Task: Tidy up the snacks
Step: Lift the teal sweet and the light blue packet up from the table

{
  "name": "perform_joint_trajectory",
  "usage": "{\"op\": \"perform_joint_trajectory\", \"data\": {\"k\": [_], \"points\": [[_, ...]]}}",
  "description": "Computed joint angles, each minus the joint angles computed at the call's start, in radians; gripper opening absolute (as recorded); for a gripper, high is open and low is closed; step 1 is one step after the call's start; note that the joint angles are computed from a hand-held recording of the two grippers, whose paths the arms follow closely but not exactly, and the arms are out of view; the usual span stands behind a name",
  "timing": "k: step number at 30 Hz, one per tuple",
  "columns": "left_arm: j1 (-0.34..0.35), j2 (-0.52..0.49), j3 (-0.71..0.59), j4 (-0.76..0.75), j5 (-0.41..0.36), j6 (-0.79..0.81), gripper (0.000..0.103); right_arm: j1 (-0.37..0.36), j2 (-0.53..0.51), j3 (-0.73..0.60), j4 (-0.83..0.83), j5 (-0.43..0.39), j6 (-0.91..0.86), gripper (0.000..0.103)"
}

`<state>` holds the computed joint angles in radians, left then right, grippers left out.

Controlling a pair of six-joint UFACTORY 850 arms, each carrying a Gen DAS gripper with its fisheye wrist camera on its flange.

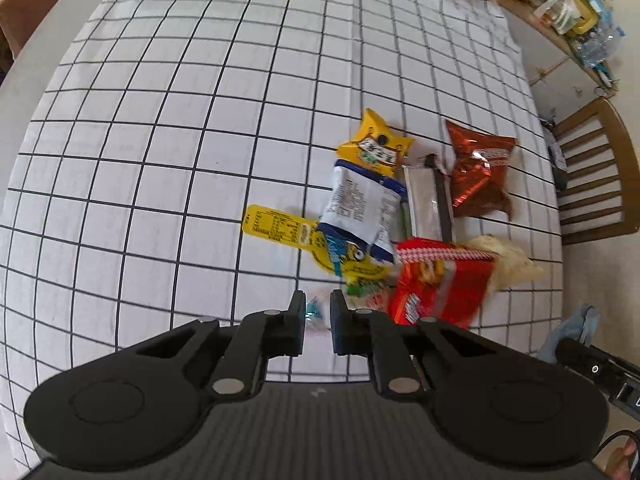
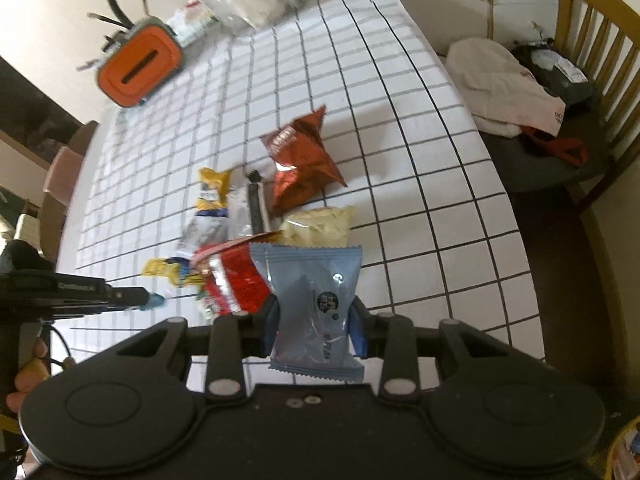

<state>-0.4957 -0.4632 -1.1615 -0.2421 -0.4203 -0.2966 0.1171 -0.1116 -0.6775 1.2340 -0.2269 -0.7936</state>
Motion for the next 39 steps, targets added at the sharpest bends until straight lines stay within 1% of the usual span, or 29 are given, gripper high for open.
{"op": "perform_joint_trajectory", "data": {"k": [2,6,10,15,18,19,22,24,25,30,34,36,38,39], "points": [[-0.005,0.023,0.019,-0.011,0.007,0.018,0.012,0.002,0.03,0.018,0.03,-0.006,-0.035,0.035],[-0.018,0.047,0.042,0.034,0.019,-0.006,0.012,0.001,0.088,0.053,0.061,-0.029,-0.086,0.035],[-0.016,0.026,0.019,0.03,-0.039,0.021,0.012,0.003,0.123,0.07,0.059,-0.056,-0.105,0.035],[-0.023,-0.034,-0.029,0.057,-0.096,0.033,0.013,0.002,0.135,0.084,0.123,-0.075,-0.166,0.035],[-0.024,-0.085,-0.073,0.087,-0.146,0.01,0.023,0.003,0.12,0.08,0.134,-0.079,-0.168,0.035],[-0.026,-0.104,-0.09,0.104,-0.162,0.001,0.029,0.003,0.113,0.076,0.142,-0.081,-0.173,0.035],[-0.027,-0.145,-0.124,0.123,-0.185,-0.01,0.03,0.005,0.097,0.069,0.166,-0.083,-0.187,0.035],[-0.027,-0.171,-0.145,0.12,-0.193,-0.002,0.03,0.007,0.084,0.061,0.173,-0.084,-0.187,0.035],[-0.031,-0.181,-0.153,0.143,-0.192,-0.02,0.03,0.008,0.078,0.056,0.171,-0.082,-0.182,0.035],[-0.038,-0.204,-0.169,0.159,-0.192,-0.009,0.03,0.008,0.055,0.039,0.169,-0.079,-0.172,0.035],[-0.04,-0.209,-0.175,0.183,-0.18,-0.028,0.02,0.007,0.044,0.031,0.161,-0.075,-0.161,0.035],[-0.034,-0.21,-0.172,0.173,-0.181,-0.026,0.019,0.006,0.042,0.03,0.157,-0.075,-0.155,0.035],[-0.032,-0.204,-0.157,0.172,-0.164,-0.022,0.013,0.006,0.042,0.03,0.149,-0.072,-0.147,0.035],[-0.034,-0.202,-0.151,0.177,-0.154,-0.028,0.012,0.007,0.041,0.029,0.143,-0.07,-0.14,0.035]]}}
